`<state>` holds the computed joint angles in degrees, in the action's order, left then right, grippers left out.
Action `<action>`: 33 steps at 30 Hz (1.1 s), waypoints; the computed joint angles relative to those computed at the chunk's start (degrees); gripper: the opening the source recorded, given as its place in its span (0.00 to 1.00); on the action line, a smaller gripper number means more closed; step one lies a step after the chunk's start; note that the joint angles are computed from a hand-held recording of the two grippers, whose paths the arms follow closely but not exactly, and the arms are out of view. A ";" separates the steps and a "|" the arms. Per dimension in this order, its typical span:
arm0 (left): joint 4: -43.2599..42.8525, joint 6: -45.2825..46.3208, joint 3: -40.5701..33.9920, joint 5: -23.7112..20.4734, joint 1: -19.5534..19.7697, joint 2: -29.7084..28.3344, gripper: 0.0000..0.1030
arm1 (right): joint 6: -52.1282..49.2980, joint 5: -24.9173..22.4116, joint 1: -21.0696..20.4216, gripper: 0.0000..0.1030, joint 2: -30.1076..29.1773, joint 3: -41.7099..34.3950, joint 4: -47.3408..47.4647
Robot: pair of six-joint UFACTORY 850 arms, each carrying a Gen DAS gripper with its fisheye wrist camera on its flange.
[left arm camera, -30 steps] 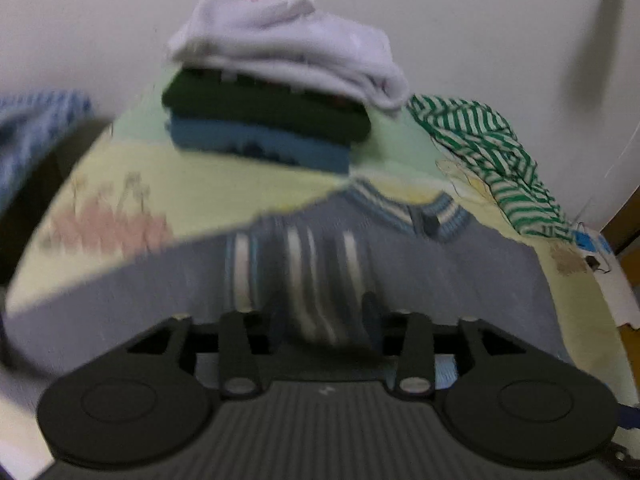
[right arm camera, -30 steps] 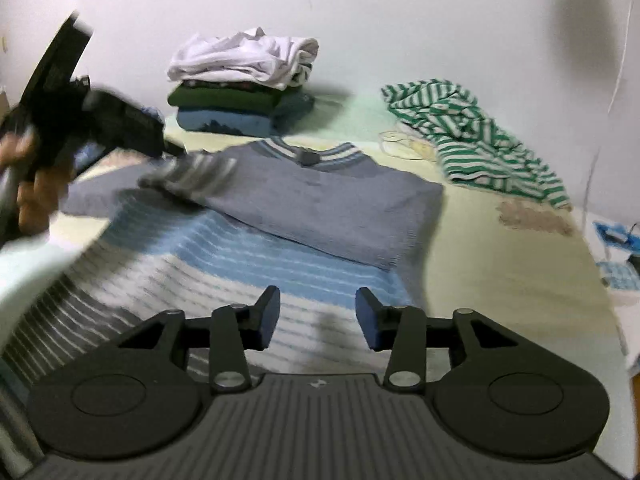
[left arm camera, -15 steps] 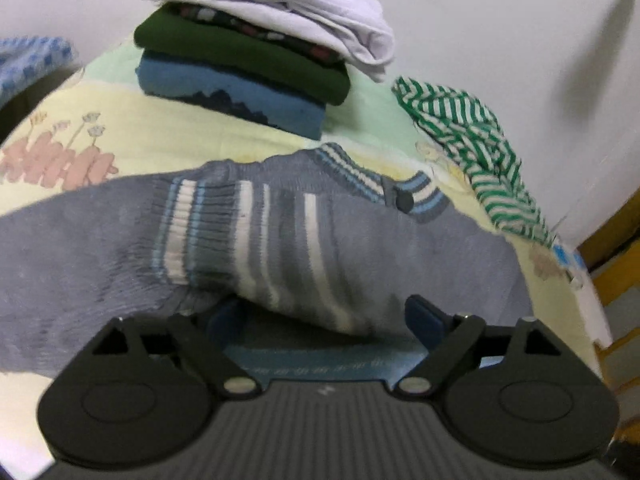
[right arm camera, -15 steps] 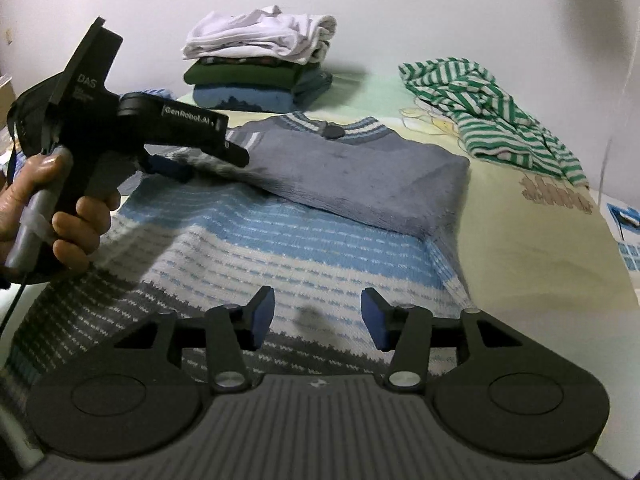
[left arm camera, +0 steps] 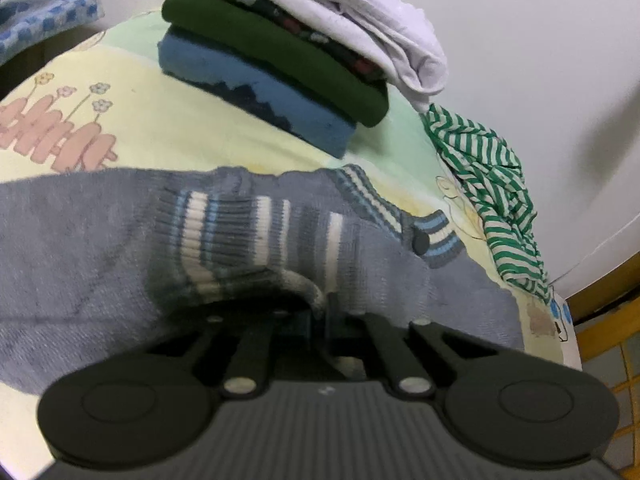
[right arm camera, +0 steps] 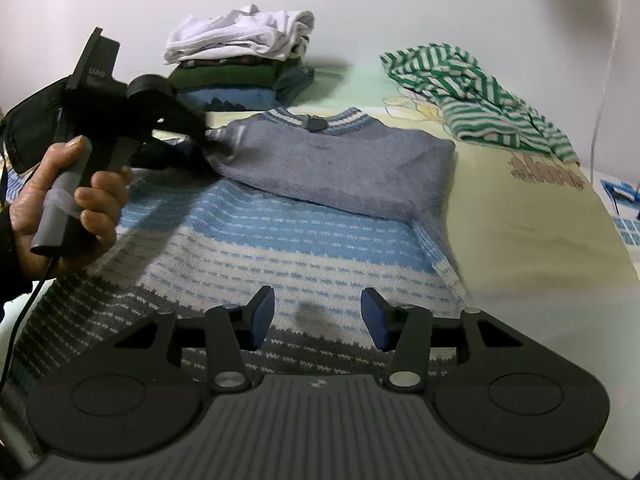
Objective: Fold clothes
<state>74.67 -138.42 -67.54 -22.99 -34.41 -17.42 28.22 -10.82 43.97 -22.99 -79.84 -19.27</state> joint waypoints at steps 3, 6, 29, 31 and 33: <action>-1.51 7.00 -1.88 -4.60 -0.97 -0.19 0.00 | 2.28 -0.57 -0.57 0.49 0.76 0.79 -0.07; -2.00 13.68 -4.25 -8.59 -1.80 -0.64 0.00 | 8.95 -0.50 -1.48 0.49 3.10 3.28 -4.70; -8.90 33.74 -12.54 -15.63 -2.07 -3.23 0.00 | -15.72 -4.52 -5.74 0.23 15.94 19.59 33.75; -8.98 34.08 -13.10 -16.22 -2.08 -3.32 0.00 | -13.39 -3.90 -5.04 0.10 16.16 19.67 30.13; -8.60 34.39 -13.58 -17.09 -2.22 -3.27 0.00 | -8.71 -2.72 -4.24 0.07 16.72 19.95 23.59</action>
